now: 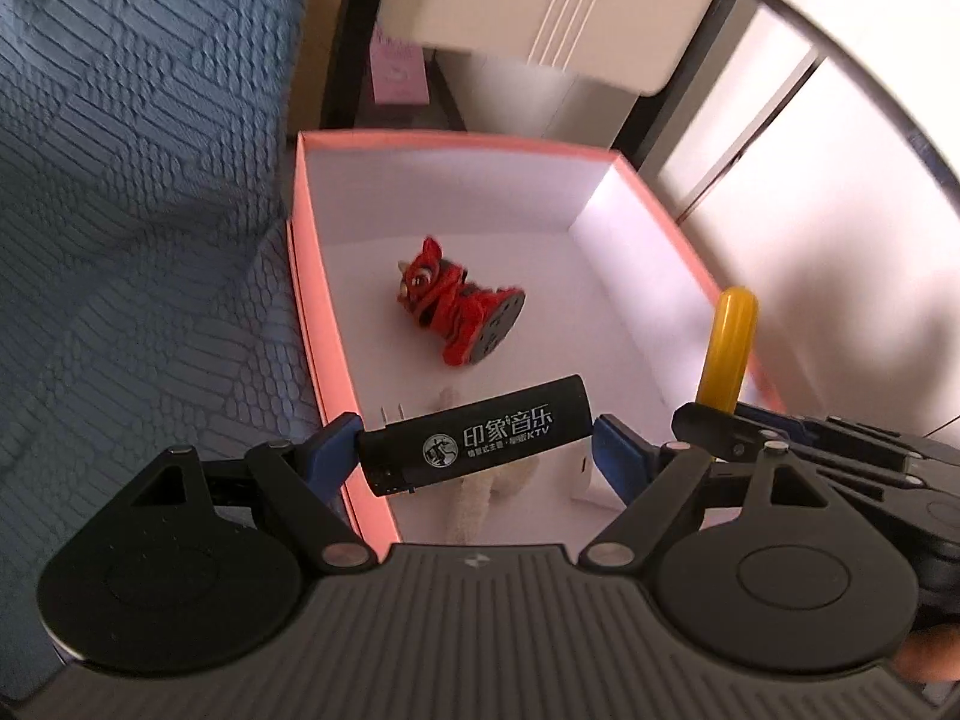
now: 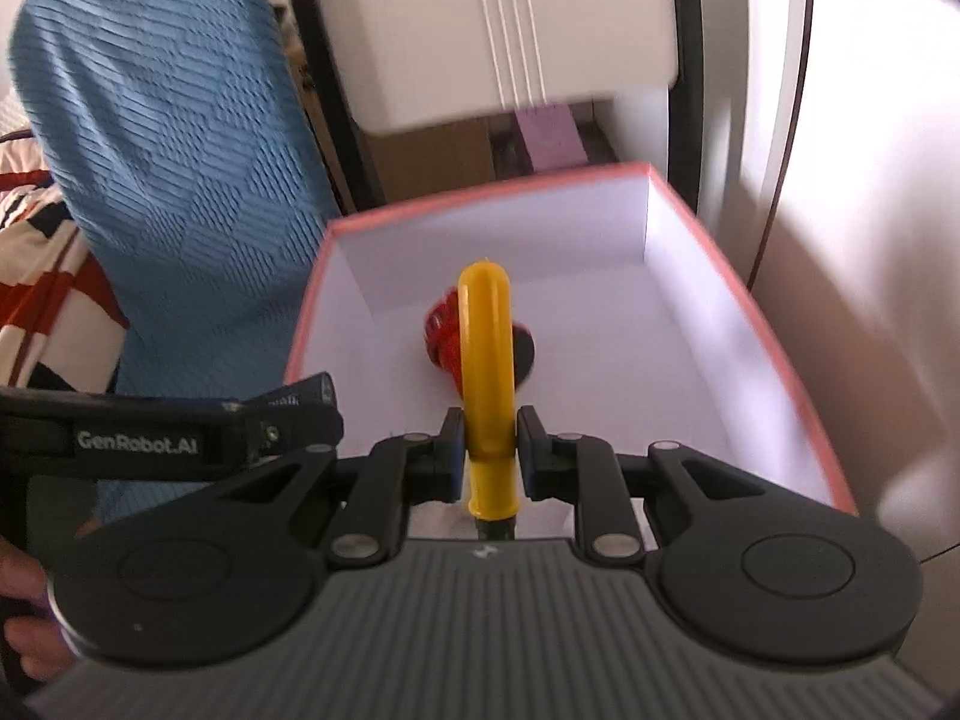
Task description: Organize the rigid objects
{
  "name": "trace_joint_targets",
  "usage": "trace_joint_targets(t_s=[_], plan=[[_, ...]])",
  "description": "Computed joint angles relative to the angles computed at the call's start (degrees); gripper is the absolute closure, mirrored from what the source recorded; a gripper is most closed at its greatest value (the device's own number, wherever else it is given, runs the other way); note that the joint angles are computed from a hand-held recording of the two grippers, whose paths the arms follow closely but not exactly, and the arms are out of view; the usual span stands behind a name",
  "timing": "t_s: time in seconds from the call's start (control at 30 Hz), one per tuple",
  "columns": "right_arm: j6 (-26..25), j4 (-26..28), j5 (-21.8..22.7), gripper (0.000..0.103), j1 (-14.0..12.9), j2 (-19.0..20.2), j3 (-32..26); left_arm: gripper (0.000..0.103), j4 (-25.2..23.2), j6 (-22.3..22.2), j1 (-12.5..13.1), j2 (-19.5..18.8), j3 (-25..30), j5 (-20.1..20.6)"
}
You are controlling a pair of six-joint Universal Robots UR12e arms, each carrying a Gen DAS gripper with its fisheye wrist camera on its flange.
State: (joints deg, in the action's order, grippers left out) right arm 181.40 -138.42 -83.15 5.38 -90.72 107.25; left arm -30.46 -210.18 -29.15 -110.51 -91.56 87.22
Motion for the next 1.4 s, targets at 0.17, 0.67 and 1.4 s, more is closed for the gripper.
trace_joint_targets(t_s=[0.17, 0.67, 1.4], plan=[[-0.24, 4.22, -0.03, 0.082, -0.52, 1.22, -0.51, 0.017, -3.2, 0.47, 0.08, -1.4, 1.59, -0.5], [-1.22, 1.21, 1.37, 0.076, -0.87, 0.25, -0.75, 0.007, -0.88, -1.38, 0.06, 0.6, 0.26, 0.49], [-0.99, -8.48, -1.39, 0.069, 4.06, -6.84, 1.46, 0.006, 13.12, -2.61, -1.77, 12.13, -9.85, 10.63]])
